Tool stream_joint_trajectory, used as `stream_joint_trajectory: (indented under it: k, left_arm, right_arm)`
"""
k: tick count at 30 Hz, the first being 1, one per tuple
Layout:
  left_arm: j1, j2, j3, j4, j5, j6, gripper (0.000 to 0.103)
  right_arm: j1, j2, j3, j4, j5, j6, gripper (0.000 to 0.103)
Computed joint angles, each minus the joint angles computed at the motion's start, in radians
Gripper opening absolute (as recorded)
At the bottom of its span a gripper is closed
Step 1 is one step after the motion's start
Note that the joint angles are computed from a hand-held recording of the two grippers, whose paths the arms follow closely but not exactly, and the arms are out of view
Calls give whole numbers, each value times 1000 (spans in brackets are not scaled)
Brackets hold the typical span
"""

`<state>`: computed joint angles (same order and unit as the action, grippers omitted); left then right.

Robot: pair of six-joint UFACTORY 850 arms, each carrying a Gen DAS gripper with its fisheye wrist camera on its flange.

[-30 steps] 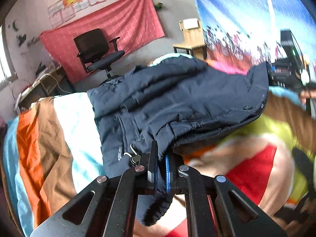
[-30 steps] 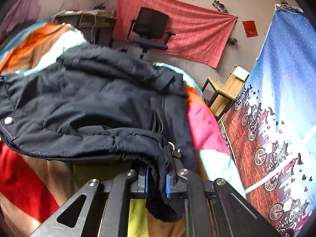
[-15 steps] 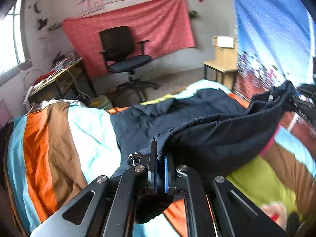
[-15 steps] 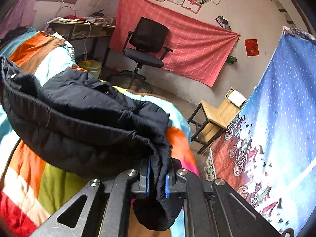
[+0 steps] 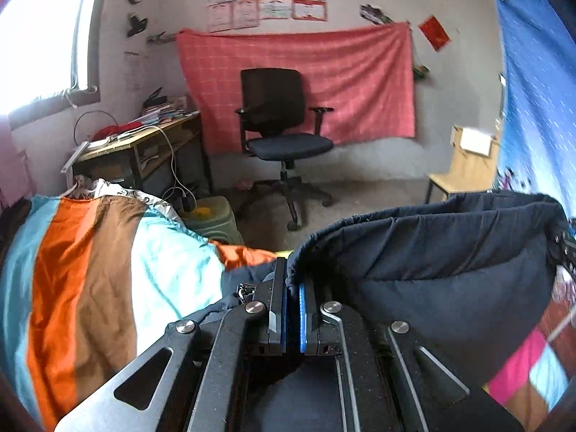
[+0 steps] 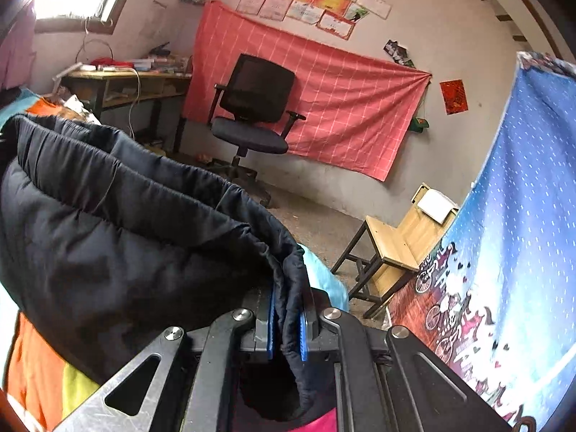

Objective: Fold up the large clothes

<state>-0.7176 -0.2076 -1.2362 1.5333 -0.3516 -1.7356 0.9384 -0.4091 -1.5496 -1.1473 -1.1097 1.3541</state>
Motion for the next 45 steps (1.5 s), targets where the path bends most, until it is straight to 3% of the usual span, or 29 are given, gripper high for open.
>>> stream_joint_trajectory:
  k: [3, 9, 16, 23, 25, 28, 30, 33, 34, 37, 38, 40, 45]
  left_arm:
    - [31, -72, -68, 21, 11, -82, 3]
    - [60, -178, -166, -43, -13, 3, 3]
    - [57, -288, -250, -205, -69, 186, 3]
    - [51, -356, -310, -262, -105, 270, 4]
    - [52, -376, -336, -313, -118, 316, 4]
    - [62, -388, -358, -397, -101, 379, 5]
    - [81, -375, -347, -428, -32, 372, 6]
    - [109, -313, -271, -279, 82, 158, 16]
    - [108, -302, -261, -232, 73, 107, 27]
    - [94, -234, -191, 62, 35, -196, 78]
    - [88, -216, -170, 162, 12, -300, 86]
    - [80, -175, -129, 264, -1, -418, 87]
    - [38, -84, -8, 354, 34, -414, 87]
  right_arm:
    - [-40, -70, -85, 10, -6, -87, 9]
    - [-104, -173, -172, -12, 49, -100, 9]
    - [-117, -244, -127, -192, 60, -2, 9]
    - [-150, -268, -97, -183, 136, 53, 12]
    - [-157, -265, -97, -175, 168, 42, 19]
    - [-159, -248, -74, -192, 181, 61, 45]
    - [-154, -220, -34, -244, 175, 128, 76]
    - [-159, -135, 58, -283, 245, 250, 77]
    - [-161, -113, 80, -284, 275, 280, 77]
    - [-169, -36, 166, -292, 405, 390, 80]
    - [-170, -16, 190, -290, 453, 415, 81]
    - [-175, 20, 238, -306, 547, 459, 82]
    - [-160, 57, 297, -284, 640, 438, 86]
